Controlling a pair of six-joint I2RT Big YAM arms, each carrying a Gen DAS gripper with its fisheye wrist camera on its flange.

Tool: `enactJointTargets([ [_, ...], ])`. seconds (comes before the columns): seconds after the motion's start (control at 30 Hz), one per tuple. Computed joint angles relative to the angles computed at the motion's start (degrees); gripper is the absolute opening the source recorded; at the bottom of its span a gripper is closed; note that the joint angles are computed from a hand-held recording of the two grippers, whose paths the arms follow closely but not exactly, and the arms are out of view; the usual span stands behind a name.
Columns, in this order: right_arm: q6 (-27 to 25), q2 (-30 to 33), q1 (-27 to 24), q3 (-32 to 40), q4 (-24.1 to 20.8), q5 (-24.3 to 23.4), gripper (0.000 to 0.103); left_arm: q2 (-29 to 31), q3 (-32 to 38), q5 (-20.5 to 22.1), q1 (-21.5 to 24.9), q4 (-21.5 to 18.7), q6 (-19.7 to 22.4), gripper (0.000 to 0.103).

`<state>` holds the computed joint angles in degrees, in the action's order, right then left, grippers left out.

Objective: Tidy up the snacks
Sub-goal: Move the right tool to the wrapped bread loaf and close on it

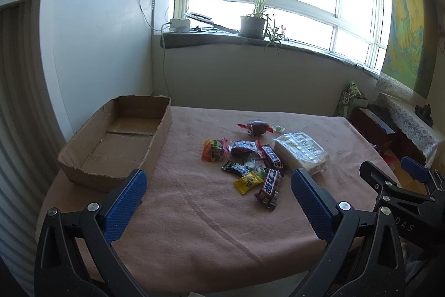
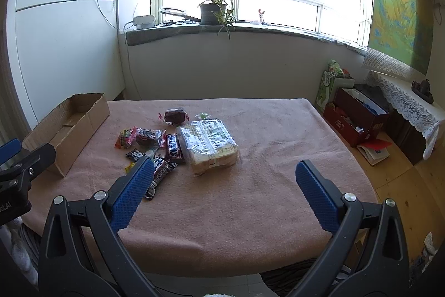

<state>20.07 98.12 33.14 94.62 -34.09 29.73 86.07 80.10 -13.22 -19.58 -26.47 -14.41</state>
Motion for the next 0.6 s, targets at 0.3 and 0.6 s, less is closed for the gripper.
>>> enactJointTargets([
  [0.3, -1.89, 2.41, -2.43, 2.97, -1.89, -3.83, 0.103, 4.15, 4.40, 3.70, 0.10, -2.84, -1.36, 0.103],
  [0.6, -1.65, 3.36, -8.15, 1.74, 3.08, -18.38, 0.103, 10.01, 9.38, 11.54, 0.26, -5.37, -3.37, 0.103],
])
